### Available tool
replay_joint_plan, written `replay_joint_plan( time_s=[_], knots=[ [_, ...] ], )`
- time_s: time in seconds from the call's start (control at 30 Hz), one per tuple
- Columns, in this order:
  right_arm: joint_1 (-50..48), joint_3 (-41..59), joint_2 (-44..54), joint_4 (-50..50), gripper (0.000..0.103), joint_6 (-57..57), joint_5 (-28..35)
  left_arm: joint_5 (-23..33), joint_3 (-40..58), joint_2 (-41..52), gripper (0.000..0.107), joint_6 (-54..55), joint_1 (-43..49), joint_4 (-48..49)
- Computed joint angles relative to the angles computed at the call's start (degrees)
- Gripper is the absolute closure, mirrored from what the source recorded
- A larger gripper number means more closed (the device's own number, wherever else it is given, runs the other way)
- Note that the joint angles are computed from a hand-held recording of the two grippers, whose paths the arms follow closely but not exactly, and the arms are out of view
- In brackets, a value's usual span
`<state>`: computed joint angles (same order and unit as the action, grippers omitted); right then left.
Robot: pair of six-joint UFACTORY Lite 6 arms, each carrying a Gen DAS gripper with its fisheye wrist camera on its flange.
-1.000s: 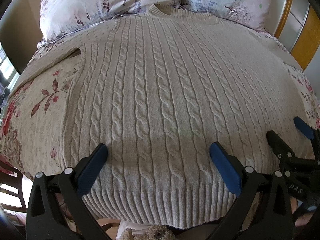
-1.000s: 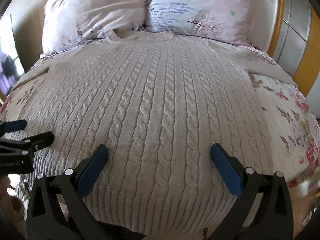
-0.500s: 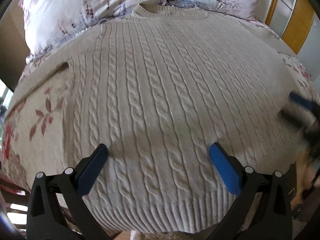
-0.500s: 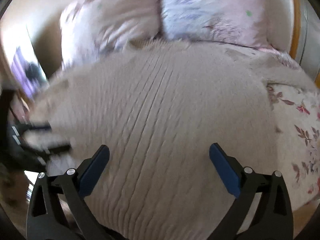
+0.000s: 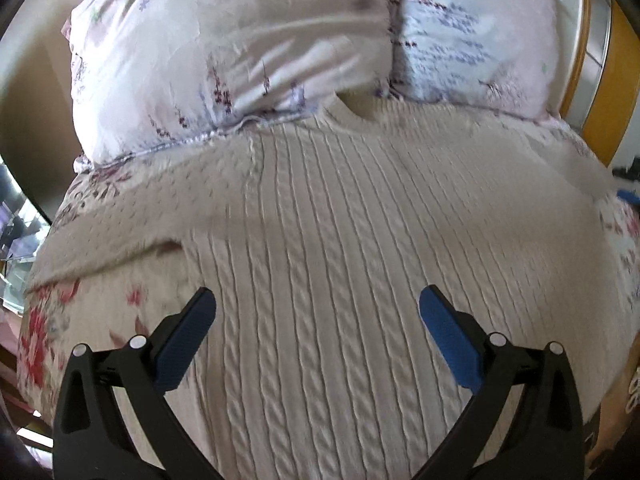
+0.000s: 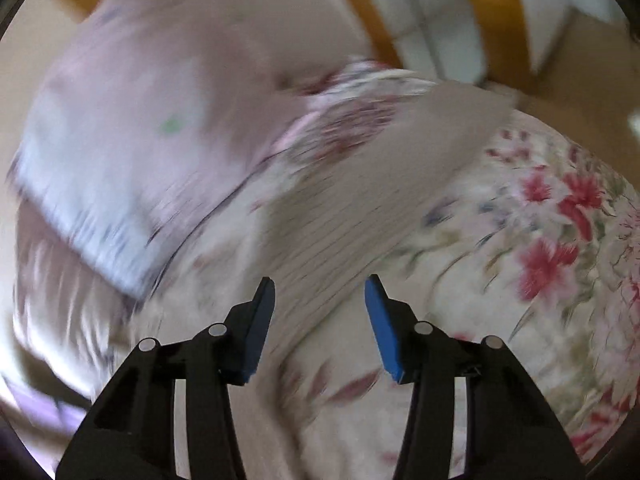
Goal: Fold small clothes
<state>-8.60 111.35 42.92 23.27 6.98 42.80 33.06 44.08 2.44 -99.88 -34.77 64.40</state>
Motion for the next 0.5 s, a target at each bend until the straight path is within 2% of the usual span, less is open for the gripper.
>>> replay_joint_plan(
  time_s=[0.1,0.27,0.4,0.5],
  knots=[
    [-3.19,7.07,6.42,0.94,0.053,4.58,2.09,-1.59,2.48,2.29,0.006,0.67,2.83,1.84],
    [-5.53,11.54,11.34,-0.73,0.053,10.32,1.74,-4.43,3.52,3.77,0.006,-7.1,5.18,12.56],
    [-6.28,17.1,15.46,-0.97,0.054,11.91,1.55,-7.62,5.31,4.84,0.006,-8.75,7.72,15.46],
    [-6.47,24.69,20.41,-2.07,0.062,14.6,3.0,-8.02,7.07,6.33,0.006,-10.13,8.51,17.34]
  ],
)
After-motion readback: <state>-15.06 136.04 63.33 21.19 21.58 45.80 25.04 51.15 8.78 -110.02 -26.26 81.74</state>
